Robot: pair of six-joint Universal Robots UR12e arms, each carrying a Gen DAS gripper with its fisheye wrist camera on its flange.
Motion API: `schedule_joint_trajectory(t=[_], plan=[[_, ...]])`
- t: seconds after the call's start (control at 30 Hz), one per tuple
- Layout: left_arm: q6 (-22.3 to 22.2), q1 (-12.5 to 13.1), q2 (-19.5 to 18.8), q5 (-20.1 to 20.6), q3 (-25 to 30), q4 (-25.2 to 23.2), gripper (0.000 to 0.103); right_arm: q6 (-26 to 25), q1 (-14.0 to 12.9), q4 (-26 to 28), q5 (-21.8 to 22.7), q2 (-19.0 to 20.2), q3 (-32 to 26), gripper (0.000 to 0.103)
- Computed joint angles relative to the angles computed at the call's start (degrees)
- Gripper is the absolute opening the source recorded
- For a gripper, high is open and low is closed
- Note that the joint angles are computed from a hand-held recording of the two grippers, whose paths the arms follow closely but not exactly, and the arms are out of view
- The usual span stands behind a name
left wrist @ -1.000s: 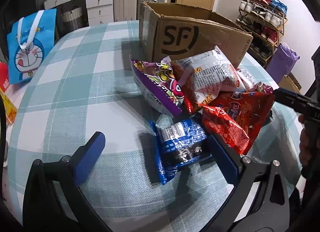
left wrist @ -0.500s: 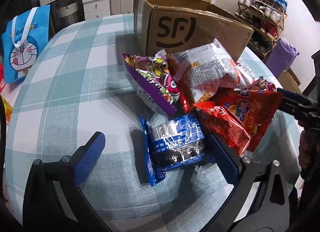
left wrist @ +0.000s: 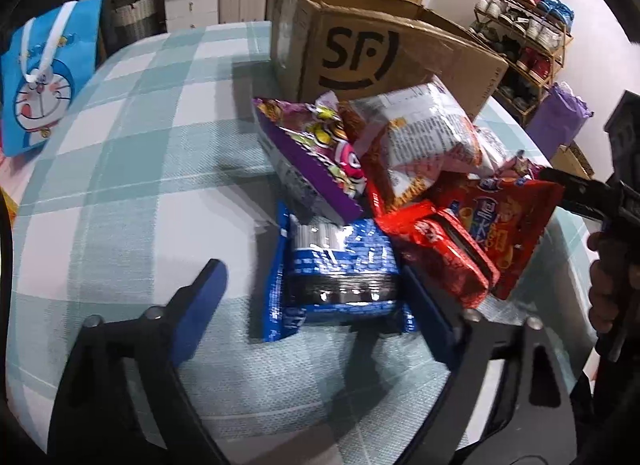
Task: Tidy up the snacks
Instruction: 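Move both open grippers back down to the snack pile, then grasp the blue Oreo pack with left gripper while right gripper grasps the purple candy bag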
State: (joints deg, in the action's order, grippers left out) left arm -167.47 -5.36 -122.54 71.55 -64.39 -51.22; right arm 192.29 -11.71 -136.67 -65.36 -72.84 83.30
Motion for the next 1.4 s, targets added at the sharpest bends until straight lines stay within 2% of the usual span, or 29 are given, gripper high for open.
schedule_joint_trajectory(t=[0.1, 0.23, 0.3, 0.47, 0.53, 0.63, 1.0, 1.4], plan=[[0.78, 0.01, 0.33, -1.30, -0.65, 0.60, 0.071, 1.21, -0.09, -0.13, 0.22, 0.35, -0.24, 0.097], [1.44, 0.19, 0.58, -2.67, -1.25, 1.10, 0.065, 0.82, -0.17, 0.82, 1.77, 0.79, -0.73, 0.087], [1.34, 0.36, 0.66, -3.68, -1.31, 0.91, 0.055, 0.01, -0.06, 1.14, 1.71, 0.84, -0.81, 0.082], [0.99, 0.65, 0.94, -4.93, -1.75, 1.00, 0.049, -1.66, 0.01, 1.32, 2.93, 0.60, -0.47, 0.073], [0.59, 0.76, 1.02, -5.27, -1.94, 1.23, 0.048, -2.32, 0.00, 0.66, 3.50, 0.43, -0.14, 0.063], [0.10, 0.88, 1.24, -5.81, -2.39, 1.80, 0.046, -3.08, 0.04, -0.08, 3.64, 0.15, 0.30, 0.056], [-1.15, 1.66, 3.25, -7.23, -5.35, 4.09, 0.044, -2.00, -0.28, -5.67, 2.04, -1.76, 3.08, 0.054], [-3.24, 2.60, 6.04, -9.19, -8.52, 9.77, 0.044, -2.67, -0.43, -10.18, 1.75, -3.91, 4.77, 0.054]])
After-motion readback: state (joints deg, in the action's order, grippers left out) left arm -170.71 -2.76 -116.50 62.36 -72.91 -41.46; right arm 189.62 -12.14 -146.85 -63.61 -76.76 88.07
